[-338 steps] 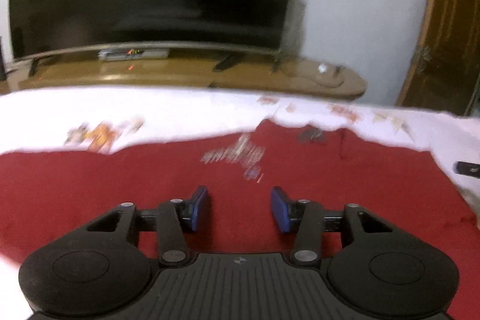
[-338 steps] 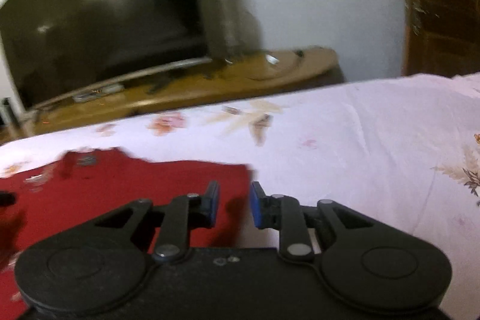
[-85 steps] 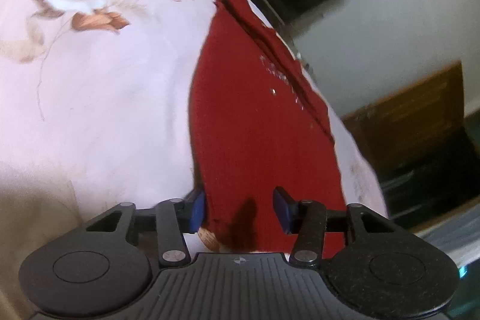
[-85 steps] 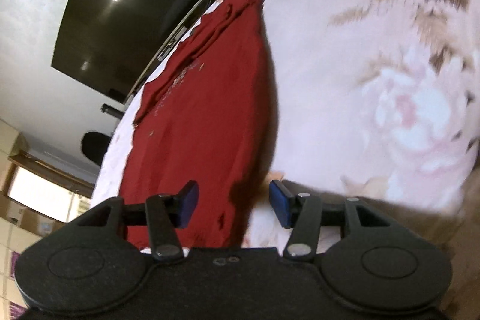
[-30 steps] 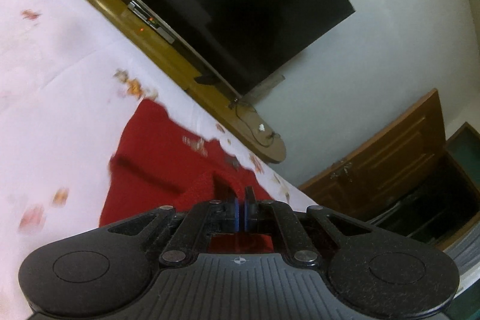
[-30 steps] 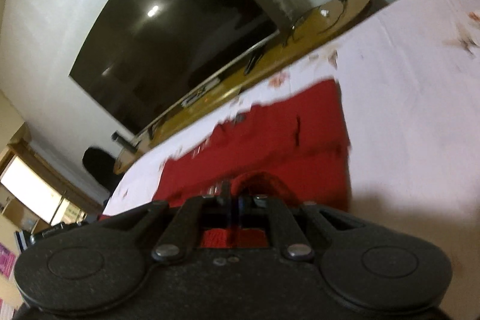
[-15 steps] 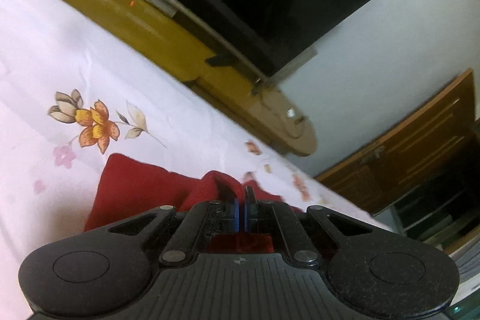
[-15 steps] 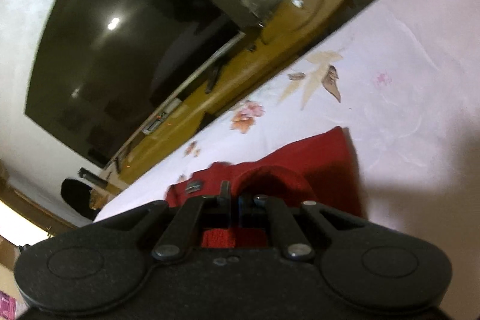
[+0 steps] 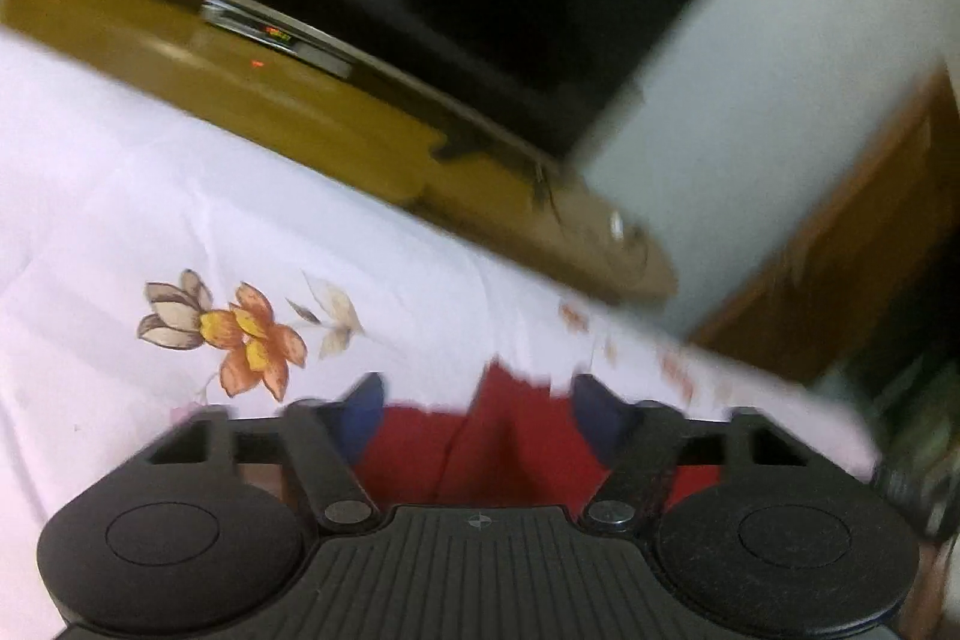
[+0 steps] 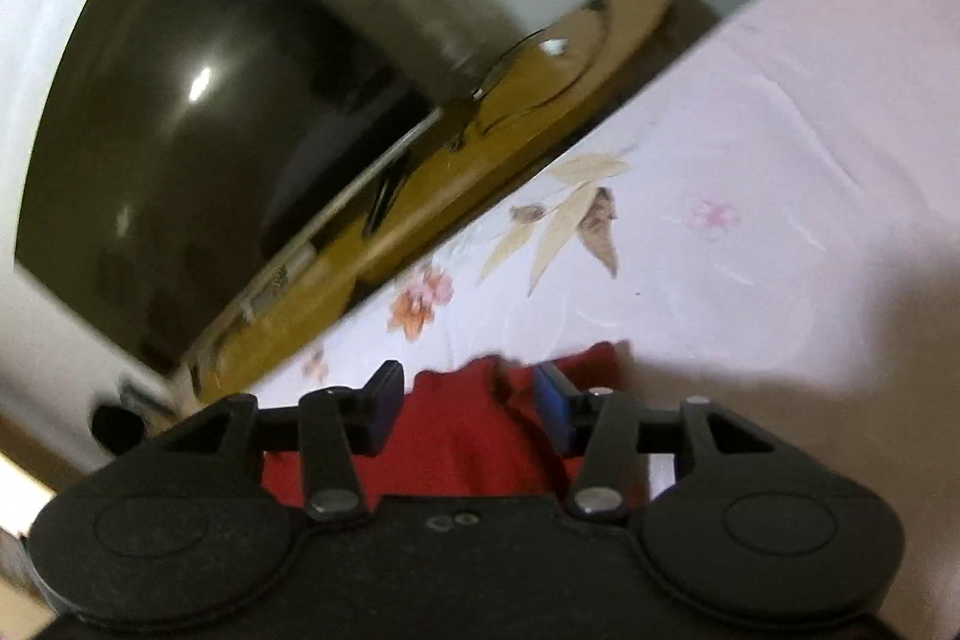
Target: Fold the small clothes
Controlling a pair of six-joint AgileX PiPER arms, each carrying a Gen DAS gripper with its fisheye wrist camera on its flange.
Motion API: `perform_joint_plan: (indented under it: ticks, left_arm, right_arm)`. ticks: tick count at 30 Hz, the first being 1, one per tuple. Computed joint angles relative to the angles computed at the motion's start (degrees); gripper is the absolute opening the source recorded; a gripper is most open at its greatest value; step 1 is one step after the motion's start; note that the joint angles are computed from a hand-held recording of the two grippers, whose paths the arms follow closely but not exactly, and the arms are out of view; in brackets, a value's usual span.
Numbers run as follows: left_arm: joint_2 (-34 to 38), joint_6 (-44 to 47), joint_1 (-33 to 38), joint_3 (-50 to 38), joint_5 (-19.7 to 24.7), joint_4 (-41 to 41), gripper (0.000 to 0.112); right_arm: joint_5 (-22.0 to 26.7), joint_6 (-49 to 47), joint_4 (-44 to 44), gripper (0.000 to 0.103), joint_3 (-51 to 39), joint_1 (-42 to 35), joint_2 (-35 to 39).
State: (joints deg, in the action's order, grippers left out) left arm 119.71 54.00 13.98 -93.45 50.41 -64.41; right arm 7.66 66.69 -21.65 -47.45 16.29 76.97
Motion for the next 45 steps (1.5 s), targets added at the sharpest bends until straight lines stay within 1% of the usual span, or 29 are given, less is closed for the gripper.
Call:
perform_joint_plan:
  ticks: [2,4,5,6,7,8,9,11,12,15,18,21,24,25,27,28,29,30,31,32,34,35,36,37,38,39,42,44,45]
  left_arm:
    - [-0.5,-1.9,-2.7,-0.8,-2.5,7.6,0.053]
    - [-1.3,-0.4,-4.9,0.5,-5.6,11.1,0.052]
    - [-2.0,1.3,-6.0,1.9,-7.6,12.4,0.048]
    - [-2.3,3.0,-7.1,2.7,-9.9,13.7,0.031]
    - [-3.0,5.9,-7.7,4.2,-11.4,12.9,0.017]
    - [-3.5,8.0,-7.3,5.1,-10.8,10.9,0.012]
    - [-4.3,9.9,-7.5,6.7,-12.4,9.3,0.009]
    - [-6.2,15.8,-6.2,10.1,-13.4,3.0,0.005]
    - [-7.4,18.5,-5.5,11.9,-13.9,-0.4,0.001]
    - [-10.1,25.3,-2.7,16.5,-14.2,-9.1,0.001]
    - [-8.8,22.8,-3.1,16.7,-16.6,-4.4,0.001]
    - [-8.1,25.5,-2.9,17.5,-17.4,-6.9,0.002]
    - [-8.9,27.0,-2.9,18.3,-18.0,-6.6,0.005]
    - [-9.2,27.8,-2.9,18.3,-17.8,-6.4,0.006]
    - [-10.5,26.9,-2.1,18.5,-18.1,-5.6,0.008]
    - [-12.0,27.4,-1.9,19.5,-19.6,-7.0,0.008]
    - [-13.5,28.7,-1.7,20.1,-20.2,-9.0,0.008]
    - [-14.8,30.6,-1.5,20.5,-18.5,-10.7,0.008]
    - [-15.9,31.6,-2.0,20.4,-16.6,-11.5,0.008]
    - [-16.4,31.3,-3.7,19.9,-15.2,-10.7,0.008]
    - [-15.8,26.2,-9.2,17.1,-13.1,-4.7,0.009]
    - [-14.9,22.7,-11.8,15.8,-12.9,-1.7,0.011]
    - [-13.5,19.2,-14.3,14.2,-12.3,0.9,0.021]
    - [-12.4,17.7,-16.1,13.8,-12.8,1.2,0.043]
    - [-11.6,15.6,-17.4,13.7,-14.1,2.3,0.054]
    - [-11.3,15.2,-18.1,14.5,-15.6,2.7,0.058]
    - [-11.4,22.7,-15.8,18.6,-18.0,-0.4,0.058]
    - [-10.0,24.8,-9.5,18.2,-12.5,-4.1,0.058]
    - [-9.6,24.2,-7.1,17.4,-11.0,-3.9,0.050]
  right_arm:
    - [3.8,-4.6,0.7,0.047,-3.1,1.5,2.3]
    - [8.4,-1.4,-5.6,0.047,-6.7,4.0,5.3]
    - [10.6,-0.2,-8.7,0.046,-8.3,5.5,6.8]
    - [12.7,-0.3,-10.5,0.045,-9.9,6.5,8.4]
    - [16.0,0.2,-12.7,0.041,-11.8,8.0,9.8]
    - [18.7,0.8,-15.5,0.028,-13.0,9.6,11.0]
    - [19.8,0.2,-16.7,0.021,-13.7,10.7,11.7]
    - [21.9,1.3,-20.1,0.008,-14.8,12.7,12.5]
    - [22.8,2.0,-21.9,0.008,-14.9,13.7,12.4]
    - [24.6,7.2,-28.7,0.007,-14.3,16.4,10.7]
    - [25.0,9.8,-32.4,0.007,-13.2,17.1,9.7]
    - [25.6,7.3,-28.3,0.007,-13.6,14.9,13.6]
    - [25.1,13.8,-33.7,0.007,-11.7,15.9,13.5]
    - [25.7,14.1,-34.0,0.009,-12.0,16.2,13.7]
    - [25.7,13.1,-31.9,0.024,-12.3,16.0,12.7]
    - [27.8,14.9,-33.4,0.034,-12.4,17.1,11.5]
    - [30.3,18.0,-37.0,0.034,-12.1,18.9,10.4]
    - [31.2,18.8,-39.1,0.031,-11.6,20.5,8.6]
    - [29.8,17.5,-38.9,0.026,-11.4,21.3,7.1]
    - [28.1,15.0,-37.1,0.026,-11.9,21.5,6.6]
    - [27.9,10.8,-35.5,0.026,-15.6,24.0,9.5]
    - [28.1,8.8,-33.9,0.027,-18.8,25.0,12.7]
    - [27.5,7.9,-32.4,0.028,-21.3,25.2,15.2]
    - [27.1,6.9,-30.3,0.031,-24.3,25.4,18.3]
    - [27.7,6.6,-29.4,0.033,-27.2,25.9,21.1]
    - [28.0,5.9,-28.7,0.034,-29.1,26.4,23.2]
    - [28.1,-1.7,-24.0,0.032,-30.6,26.7,26.1]
    - [26.9,-2.2,-25.4,0.031,-26.2,26.0,23.1]
    - [27.9,-0.4,-26.3,0.031,-24.1,25.4,21.2]
